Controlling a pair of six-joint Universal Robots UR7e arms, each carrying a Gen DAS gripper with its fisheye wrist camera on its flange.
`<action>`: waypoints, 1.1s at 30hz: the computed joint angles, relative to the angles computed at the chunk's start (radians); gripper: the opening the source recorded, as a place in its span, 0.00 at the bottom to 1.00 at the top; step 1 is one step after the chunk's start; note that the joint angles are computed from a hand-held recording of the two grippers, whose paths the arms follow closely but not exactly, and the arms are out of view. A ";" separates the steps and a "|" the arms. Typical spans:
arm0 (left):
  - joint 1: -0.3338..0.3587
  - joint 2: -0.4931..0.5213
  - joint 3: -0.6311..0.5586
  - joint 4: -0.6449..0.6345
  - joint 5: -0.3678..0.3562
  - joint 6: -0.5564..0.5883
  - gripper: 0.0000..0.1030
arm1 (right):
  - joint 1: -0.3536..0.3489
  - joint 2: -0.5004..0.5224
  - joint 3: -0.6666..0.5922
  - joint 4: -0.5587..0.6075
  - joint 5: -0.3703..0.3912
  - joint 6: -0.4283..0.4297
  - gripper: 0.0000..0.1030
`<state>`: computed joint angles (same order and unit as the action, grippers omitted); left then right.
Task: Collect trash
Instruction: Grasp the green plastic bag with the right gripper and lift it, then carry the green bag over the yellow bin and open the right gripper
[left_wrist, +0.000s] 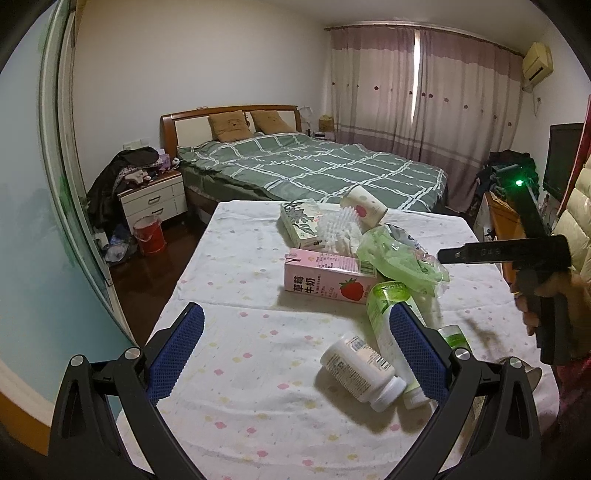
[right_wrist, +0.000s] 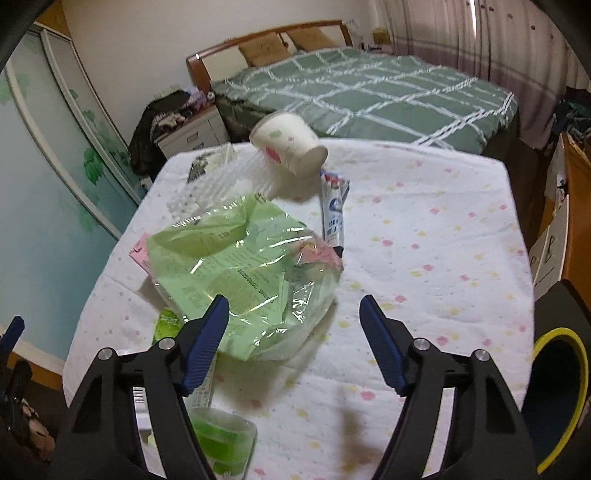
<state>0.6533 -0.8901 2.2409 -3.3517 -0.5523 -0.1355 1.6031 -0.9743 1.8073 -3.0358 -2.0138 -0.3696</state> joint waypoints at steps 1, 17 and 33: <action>0.002 0.002 -0.002 -0.004 -0.003 0.005 0.96 | -0.003 0.008 -0.011 0.021 -0.005 0.008 0.64; 0.018 0.016 -0.006 -0.054 -0.027 0.037 0.96 | -0.040 -0.030 0.008 0.048 0.080 0.062 0.10; -0.024 0.045 -0.020 -0.078 -0.086 0.088 0.96 | -0.098 -0.265 0.236 -0.216 0.064 0.039 0.10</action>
